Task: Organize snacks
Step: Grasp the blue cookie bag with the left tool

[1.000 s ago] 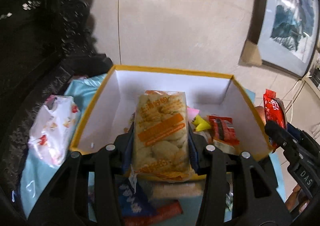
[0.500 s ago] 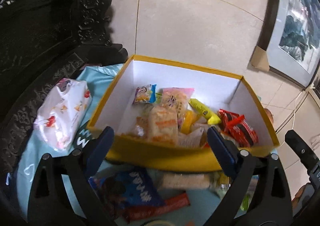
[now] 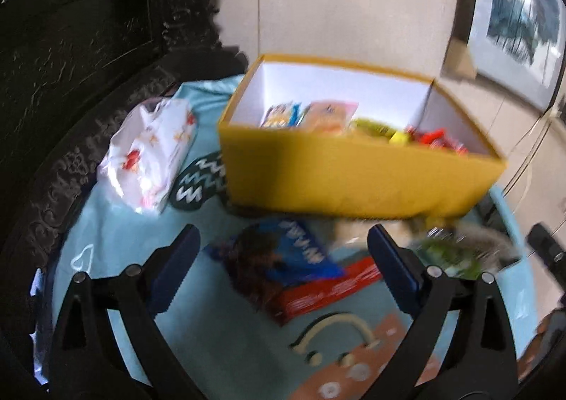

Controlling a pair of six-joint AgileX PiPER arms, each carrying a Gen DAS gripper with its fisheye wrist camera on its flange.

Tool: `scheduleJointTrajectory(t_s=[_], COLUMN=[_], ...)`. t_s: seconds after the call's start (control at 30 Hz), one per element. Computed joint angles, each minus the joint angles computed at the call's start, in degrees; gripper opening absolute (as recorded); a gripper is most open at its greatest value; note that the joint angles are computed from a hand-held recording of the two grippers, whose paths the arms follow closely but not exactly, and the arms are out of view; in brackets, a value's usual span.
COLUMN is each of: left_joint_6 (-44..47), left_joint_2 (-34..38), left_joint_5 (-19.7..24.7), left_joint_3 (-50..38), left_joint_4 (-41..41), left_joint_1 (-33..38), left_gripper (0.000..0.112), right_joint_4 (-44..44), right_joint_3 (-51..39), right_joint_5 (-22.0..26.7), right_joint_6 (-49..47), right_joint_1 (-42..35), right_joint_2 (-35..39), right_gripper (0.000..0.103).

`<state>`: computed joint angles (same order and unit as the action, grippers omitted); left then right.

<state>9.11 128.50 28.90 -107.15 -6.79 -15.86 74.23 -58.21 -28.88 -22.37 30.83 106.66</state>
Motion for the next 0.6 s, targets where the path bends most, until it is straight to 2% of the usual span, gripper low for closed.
scheduleJointTrajectory(t_s=[0.1, 0.17, 0.23, 0.3, 0.33, 0.37, 0.4, 0.43, 0.47, 0.5, 0.6], left_joint_6=[-3.7, -5.6, -8.5, -10.2, -10.7, -11.9, -13.9, -14.3, -14.7, -14.6, -12.4], left_joint_2=[3.0, 4.9, 8.0, 12.8, 14.8, 15.6, 15.7, 15.5, 14.3, 13.9, 11.0], left_joint_5=[1.9, 2.8, 4.5, 9.0, 10.5, 10.0, 7.6, 5.7, 1.9, 0.5, -6.4], left_joint_3=[-2.2, -4.0, -8.0, -14.8, -17.7, -18.2, -16.9, -15.4, -12.0, -10.8, -3.9], left_joint_4=[2.8, 4.4, 7.5, 9.7, 10.4, 11.8, 14.4, 15.2, 15.7, 15.6, 14.0], left_joint_1=[0.0, -0.4, -1.1, -1.8, -2.0, -2.2, -2.5, -2.6, -2.5, -2.4, -2.0], left_gripper=[0.097, 0.097, 0.097, 0.097, 0.101, 0.101, 0.101, 0.101, 0.101, 0.100, 0.077], right_joint_4=[0.8, -3.5, -4.1, -3.4, -3.2, -3.2, -3.1, -3.1, -2.7, -2.4, 0.0], right_joint_3=[-0.3, 0.7, 0.9, 0.8, 0.7, 0.6, 0.4, 0.3, 0.1, -0.2, -1.3], right_joint_5=[0.5, 2.7, 2.8, 1.9, 2.0, 2.1, 2.5, 3.1, 3.5, 4.0, 4.9], right_joint_6=[-0.7, 4.7, 5.5, 4.3, 3.9, 3.8, 3.6, 3.4, 3.1, 2.7, 0.1], right_joint_1=[-0.2, -1.0, -0.9, -0.2, -0.2, -0.2, -0.3, -0.5, -0.6, -0.8, -1.1], right_joint_2=[1.2, 0.9, 0.7, 0.7, 0.7, 0.8, 0.9, 1.1, 1.3, 1.5, 2.5], right_gripper=[0.092, 0.092, 0.092, 0.092, 0.092, 0.092, 0.092, 0.092, 0.092, 0.092, 0.092])
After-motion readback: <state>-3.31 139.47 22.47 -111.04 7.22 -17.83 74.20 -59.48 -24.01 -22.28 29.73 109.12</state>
